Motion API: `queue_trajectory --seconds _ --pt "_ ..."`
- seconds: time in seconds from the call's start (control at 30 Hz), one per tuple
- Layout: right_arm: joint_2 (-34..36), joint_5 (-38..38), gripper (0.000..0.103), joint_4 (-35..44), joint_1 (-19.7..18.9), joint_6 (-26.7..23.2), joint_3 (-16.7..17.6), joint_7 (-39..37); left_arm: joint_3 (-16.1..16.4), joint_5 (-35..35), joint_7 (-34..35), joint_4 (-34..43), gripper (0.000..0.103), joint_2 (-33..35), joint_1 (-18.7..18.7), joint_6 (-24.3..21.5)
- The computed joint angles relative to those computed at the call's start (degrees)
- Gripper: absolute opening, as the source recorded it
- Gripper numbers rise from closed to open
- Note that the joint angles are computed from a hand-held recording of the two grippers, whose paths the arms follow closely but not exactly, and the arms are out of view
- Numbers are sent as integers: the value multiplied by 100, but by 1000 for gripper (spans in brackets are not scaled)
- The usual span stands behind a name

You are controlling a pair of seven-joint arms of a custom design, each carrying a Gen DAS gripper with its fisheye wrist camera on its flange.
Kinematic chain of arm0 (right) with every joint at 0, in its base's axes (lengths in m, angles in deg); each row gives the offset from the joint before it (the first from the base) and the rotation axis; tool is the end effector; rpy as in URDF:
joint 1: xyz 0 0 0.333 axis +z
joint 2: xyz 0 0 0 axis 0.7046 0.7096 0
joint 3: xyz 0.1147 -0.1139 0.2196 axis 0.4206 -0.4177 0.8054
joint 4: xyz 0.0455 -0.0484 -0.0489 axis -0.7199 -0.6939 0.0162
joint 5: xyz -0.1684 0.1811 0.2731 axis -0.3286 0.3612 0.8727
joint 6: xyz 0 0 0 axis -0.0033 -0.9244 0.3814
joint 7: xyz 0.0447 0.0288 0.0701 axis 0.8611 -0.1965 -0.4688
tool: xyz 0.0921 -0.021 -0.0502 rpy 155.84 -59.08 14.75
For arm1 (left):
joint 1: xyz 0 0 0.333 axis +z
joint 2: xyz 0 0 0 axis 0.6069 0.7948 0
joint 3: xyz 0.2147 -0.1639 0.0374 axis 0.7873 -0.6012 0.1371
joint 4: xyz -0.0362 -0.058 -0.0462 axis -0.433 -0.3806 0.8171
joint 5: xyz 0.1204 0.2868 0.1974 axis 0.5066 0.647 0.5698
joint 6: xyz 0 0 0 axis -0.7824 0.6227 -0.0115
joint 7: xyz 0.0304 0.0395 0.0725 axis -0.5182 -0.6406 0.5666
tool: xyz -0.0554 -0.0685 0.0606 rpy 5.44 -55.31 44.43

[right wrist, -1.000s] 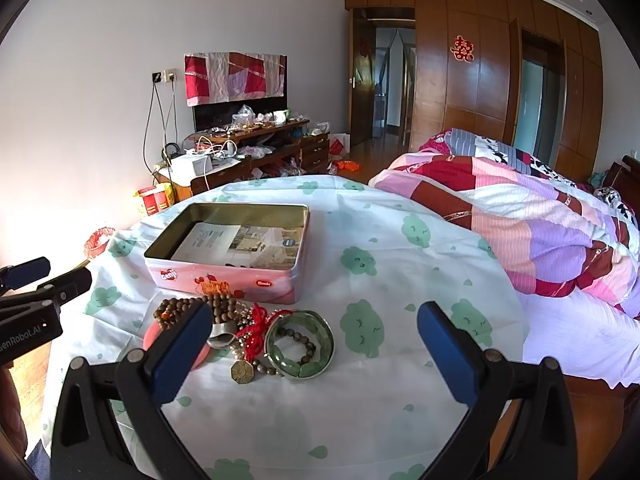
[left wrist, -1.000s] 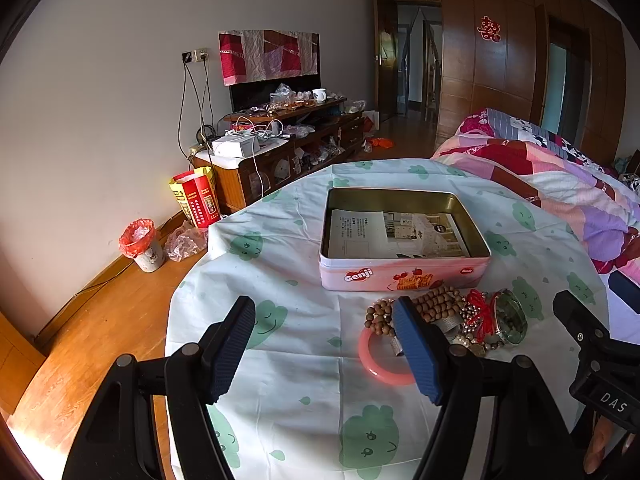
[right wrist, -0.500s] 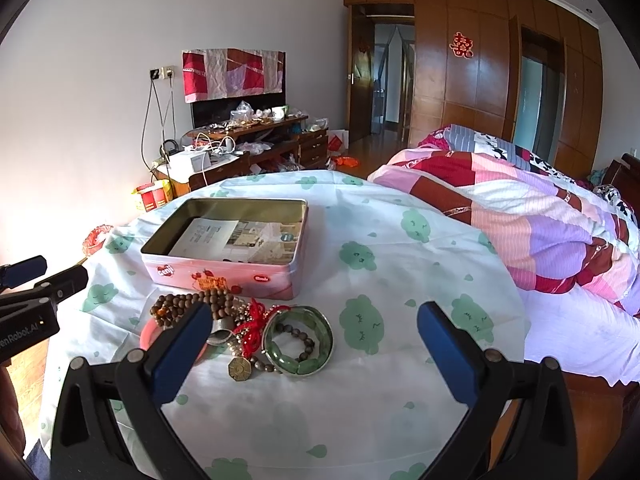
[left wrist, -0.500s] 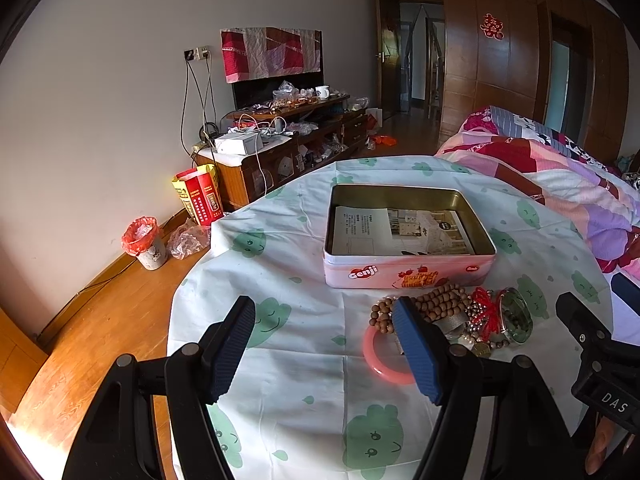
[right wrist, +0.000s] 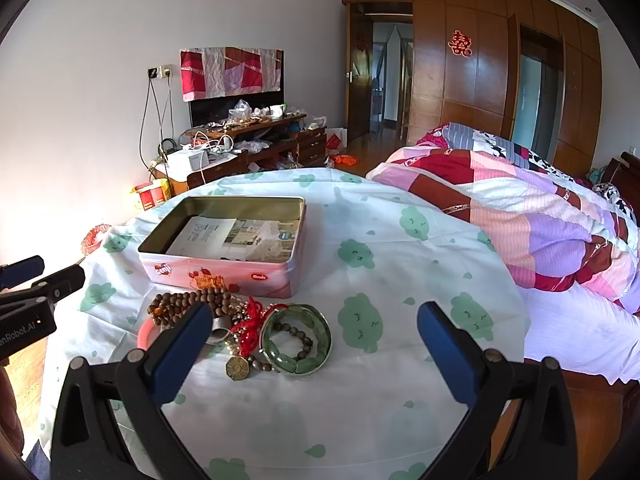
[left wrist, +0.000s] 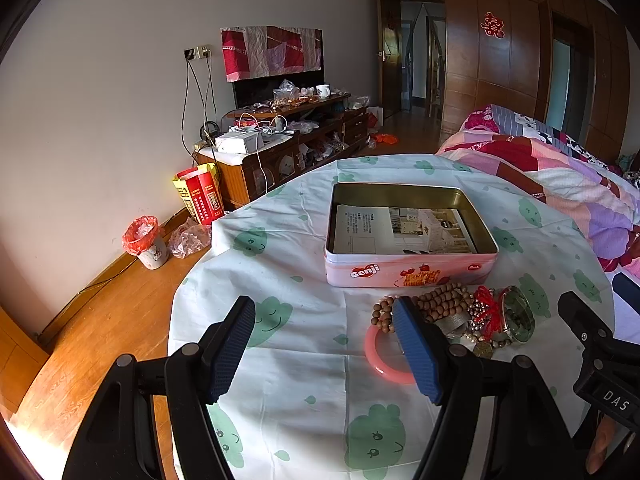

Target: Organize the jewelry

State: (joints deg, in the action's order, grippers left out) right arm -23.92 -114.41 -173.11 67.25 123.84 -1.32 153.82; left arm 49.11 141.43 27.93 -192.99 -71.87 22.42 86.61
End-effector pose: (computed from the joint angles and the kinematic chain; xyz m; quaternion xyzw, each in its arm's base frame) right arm 0.5603 0.2543 0.4299 -0.6346 0.6216 -0.3198 0.3296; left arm 0.5599 -0.2488 0.4448 -0.6422 0.6368 -0.2816 0.3206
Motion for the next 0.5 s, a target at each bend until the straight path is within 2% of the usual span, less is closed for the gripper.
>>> queue_trajectory --seconds 0.5 --pt "5 -10 103 -1 6 -6 -3 9 6 -1 2 -2 71 11 -1 -1"
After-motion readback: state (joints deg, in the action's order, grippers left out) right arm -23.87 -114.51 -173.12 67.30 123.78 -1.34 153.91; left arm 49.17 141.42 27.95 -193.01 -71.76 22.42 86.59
